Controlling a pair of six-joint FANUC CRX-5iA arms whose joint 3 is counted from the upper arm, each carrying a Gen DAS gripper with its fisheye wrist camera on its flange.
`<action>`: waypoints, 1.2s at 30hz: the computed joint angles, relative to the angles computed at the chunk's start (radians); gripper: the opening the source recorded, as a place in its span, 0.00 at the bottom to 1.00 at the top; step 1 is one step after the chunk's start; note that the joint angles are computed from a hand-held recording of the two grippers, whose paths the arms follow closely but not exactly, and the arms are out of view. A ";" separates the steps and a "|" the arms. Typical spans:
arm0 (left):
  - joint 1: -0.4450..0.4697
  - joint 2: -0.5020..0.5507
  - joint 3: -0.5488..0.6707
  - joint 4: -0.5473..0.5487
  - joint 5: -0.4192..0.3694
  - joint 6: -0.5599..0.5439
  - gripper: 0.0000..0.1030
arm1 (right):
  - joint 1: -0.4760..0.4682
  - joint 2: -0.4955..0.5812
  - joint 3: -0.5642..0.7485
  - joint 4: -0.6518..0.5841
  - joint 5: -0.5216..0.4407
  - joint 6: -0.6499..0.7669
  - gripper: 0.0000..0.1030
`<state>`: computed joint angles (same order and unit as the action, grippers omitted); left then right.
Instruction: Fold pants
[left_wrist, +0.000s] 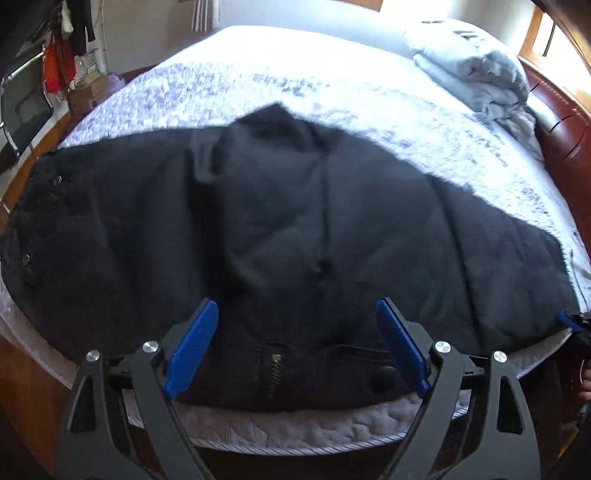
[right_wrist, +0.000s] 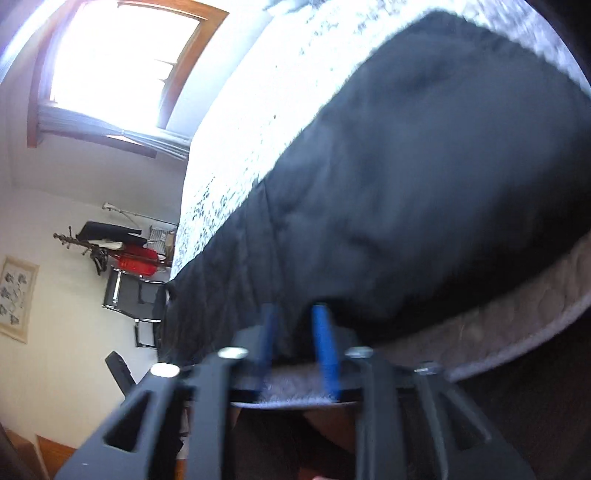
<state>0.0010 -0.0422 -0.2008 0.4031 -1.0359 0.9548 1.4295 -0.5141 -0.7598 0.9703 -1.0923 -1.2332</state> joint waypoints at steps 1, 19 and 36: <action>0.004 0.002 -0.005 0.002 0.007 0.006 0.85 | 0.010 0.000 0.009 0.007 -0.033 0.010 0.00; -0.005 0.000 0.001 -0.045 0.013 0.063 0.89 | 0.104 -0.038 -0.078 0.015 -0.107 -0.245 0.45; -0.032 0.015 0.019 -0.102 0.017 0.095 0.94 | 0.136 -0.079 -0.062 -0.083 -0.173 -0.140 0.05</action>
